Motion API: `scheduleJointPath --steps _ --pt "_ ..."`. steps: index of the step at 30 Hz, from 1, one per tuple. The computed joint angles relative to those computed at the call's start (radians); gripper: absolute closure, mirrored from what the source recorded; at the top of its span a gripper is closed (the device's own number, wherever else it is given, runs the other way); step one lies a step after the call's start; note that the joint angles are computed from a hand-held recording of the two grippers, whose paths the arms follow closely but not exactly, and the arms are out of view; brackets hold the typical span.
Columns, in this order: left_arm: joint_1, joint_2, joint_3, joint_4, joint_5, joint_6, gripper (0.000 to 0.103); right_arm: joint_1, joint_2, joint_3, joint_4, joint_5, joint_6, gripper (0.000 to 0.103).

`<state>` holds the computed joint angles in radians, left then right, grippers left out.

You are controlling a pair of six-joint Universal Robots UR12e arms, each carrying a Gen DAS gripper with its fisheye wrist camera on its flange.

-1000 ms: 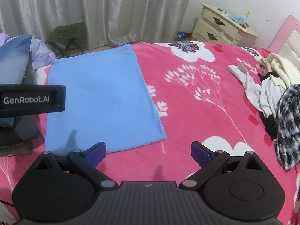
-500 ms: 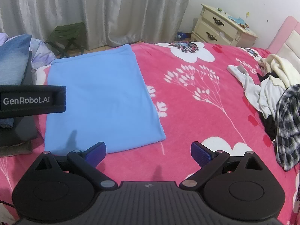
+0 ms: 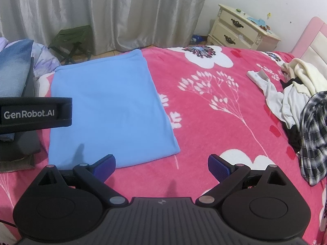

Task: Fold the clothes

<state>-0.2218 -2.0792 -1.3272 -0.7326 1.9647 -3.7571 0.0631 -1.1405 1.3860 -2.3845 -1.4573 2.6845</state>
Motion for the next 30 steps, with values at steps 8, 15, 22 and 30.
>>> scheduleJointPath --steps 8,15,22,30 --pt "0.0 0.001 0.0 -0.005 -0.001 -0.007 0.0 0.001 0.001 0.0 -0.002 -0.005 0.0 0.004" --pt "0.001 0.002 0.0 -0.008 -0.003 -0.009 0.0 0.001 -0.001 0.002 -0.002 -0.003 -0.005 0.004" --pt "0.001 0.002 0.001 -0.013 -0.006 -0.011 0.0 0.002 0.0 0.001 -0.002 -0.005 -0.006 0.004" --pt "0.001 0.001 0.002 -0.017 -0.006 -0.015 0.0 0.001 -0.001 0.004 -0.004 -0.004 -0.009 0.004"
